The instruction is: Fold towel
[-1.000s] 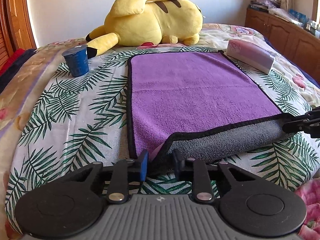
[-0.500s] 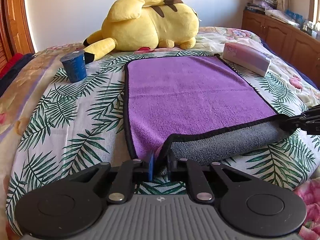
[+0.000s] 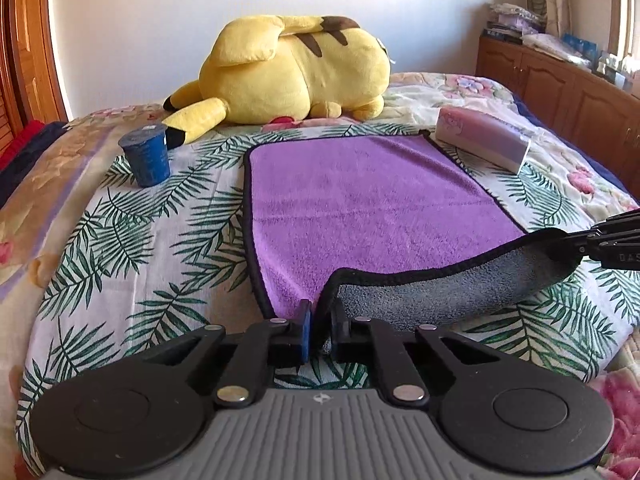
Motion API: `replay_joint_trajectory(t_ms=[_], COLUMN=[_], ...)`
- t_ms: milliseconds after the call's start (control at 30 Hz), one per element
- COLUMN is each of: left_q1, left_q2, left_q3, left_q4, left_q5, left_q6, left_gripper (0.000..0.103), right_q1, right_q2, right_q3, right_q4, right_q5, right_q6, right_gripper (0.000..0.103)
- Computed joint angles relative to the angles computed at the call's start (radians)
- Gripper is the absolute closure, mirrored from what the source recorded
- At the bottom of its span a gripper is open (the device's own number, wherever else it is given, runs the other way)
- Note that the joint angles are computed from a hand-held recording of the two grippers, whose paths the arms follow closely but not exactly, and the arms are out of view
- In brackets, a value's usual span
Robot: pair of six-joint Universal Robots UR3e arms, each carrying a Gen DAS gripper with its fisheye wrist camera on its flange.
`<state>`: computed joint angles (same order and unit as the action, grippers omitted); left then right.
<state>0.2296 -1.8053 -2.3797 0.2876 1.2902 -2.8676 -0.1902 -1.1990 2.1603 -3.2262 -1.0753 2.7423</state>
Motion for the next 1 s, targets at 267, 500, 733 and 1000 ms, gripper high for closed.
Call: replay_joint_trajectory(t_ms=[267,500,733,1000], left_q1=[0.005,0.001,0.002,-0.014], left_q2=[0.021,0.034,0.056,0.034], left_q3=[-0.008,-0.012,0.004,0.1], left_q4=[0.02,0.03,0.015,-0.026], left_q5=[-0.013,-0.01,-0.019,-0.027], left_q6=[-0.005,-0.005,-0.007,0.0], left_gripper=[0.103,0.103,0.103,0.103], right_q1=[-0.009,-0.02,-0.017,-0.009], right_q2=[-0.005,-0.003,-0.001,0.045], right_q3=[0.005,0.002,-0.008,-0.085], right_q4=[-0.047,-0.073,-0.098,-0.112], right_q5=[0.021,0.043,0.046,0.05], right_q6=[0.012,0.021,0.022,0.027], right_gripper=[0.099,0.099,0.099,0.099])
